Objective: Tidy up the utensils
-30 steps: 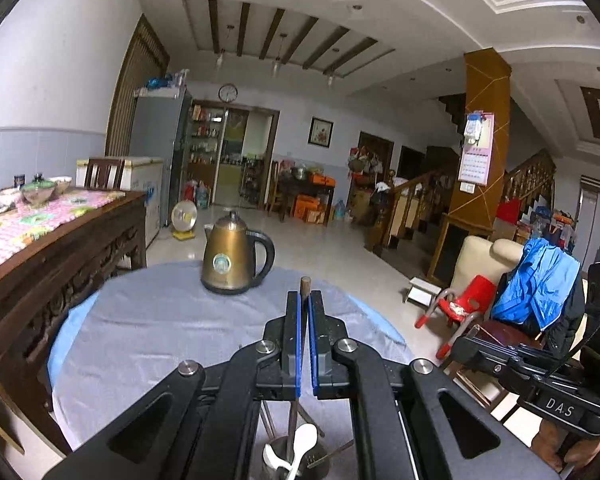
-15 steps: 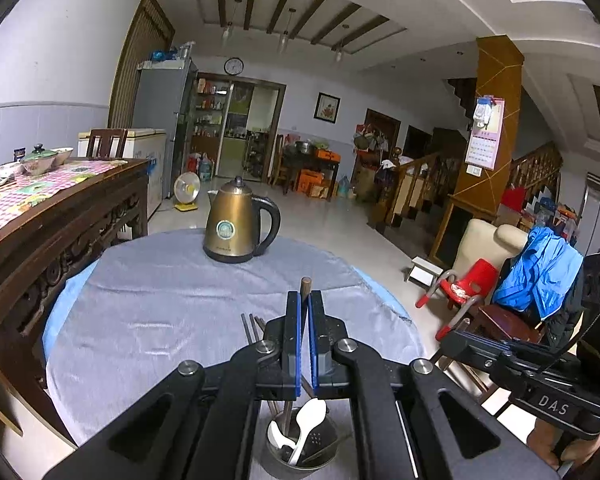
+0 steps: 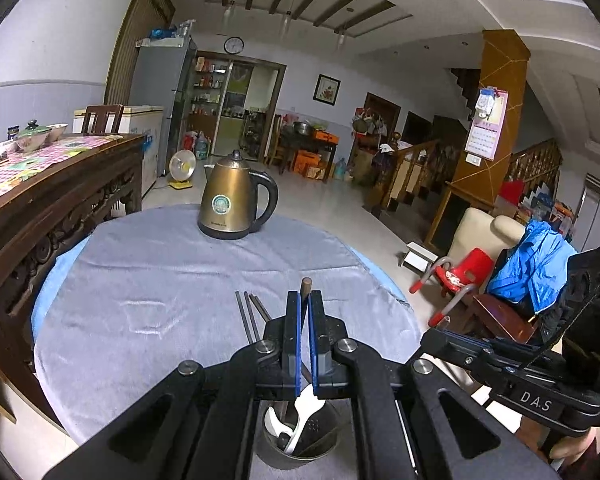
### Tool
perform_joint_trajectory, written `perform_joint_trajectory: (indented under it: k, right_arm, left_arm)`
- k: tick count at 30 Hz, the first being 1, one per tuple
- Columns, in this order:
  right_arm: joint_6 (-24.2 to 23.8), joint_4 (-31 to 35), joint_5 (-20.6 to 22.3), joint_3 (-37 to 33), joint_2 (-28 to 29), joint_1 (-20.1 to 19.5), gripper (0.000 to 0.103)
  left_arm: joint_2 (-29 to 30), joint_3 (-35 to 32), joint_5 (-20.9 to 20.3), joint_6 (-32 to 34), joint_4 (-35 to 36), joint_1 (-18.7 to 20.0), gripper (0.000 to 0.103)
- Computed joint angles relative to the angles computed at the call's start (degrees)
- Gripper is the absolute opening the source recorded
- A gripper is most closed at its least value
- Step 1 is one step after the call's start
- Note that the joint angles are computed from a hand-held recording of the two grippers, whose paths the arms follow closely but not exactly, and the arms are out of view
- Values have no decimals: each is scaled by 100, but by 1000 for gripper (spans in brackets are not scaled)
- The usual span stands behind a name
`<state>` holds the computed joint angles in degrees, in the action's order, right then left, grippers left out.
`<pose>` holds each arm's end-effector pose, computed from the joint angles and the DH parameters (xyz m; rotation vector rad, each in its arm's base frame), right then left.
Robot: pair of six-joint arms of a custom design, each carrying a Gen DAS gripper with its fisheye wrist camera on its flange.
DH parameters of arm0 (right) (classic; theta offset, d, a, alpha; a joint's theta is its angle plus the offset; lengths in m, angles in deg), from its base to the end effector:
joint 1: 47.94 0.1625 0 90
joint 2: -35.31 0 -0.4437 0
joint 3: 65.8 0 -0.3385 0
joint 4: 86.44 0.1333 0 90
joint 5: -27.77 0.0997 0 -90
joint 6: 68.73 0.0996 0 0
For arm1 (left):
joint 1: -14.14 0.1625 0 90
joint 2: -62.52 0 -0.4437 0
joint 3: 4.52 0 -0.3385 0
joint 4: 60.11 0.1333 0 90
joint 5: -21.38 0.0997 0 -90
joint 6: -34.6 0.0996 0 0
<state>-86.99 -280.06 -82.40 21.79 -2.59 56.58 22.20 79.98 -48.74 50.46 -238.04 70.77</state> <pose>0.2721 -0.6561 0.2025 0.4869 -2.4549 1.2529 -0.2552 -0.6914 0.2150 0.9513 2.5321 -1.1426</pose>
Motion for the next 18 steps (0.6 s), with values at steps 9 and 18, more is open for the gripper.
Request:
perform_joint_trajectory:
  k: [9,18]
  right_arm:
    - [182,157,14,-72,31,-24,9]
    - [752,-286,481,225,-186,-233,42]
  left_arm:
    - [39,-62,104,-84,94,-8,4]
    - [-49,18,141,-17,-234,2,53]
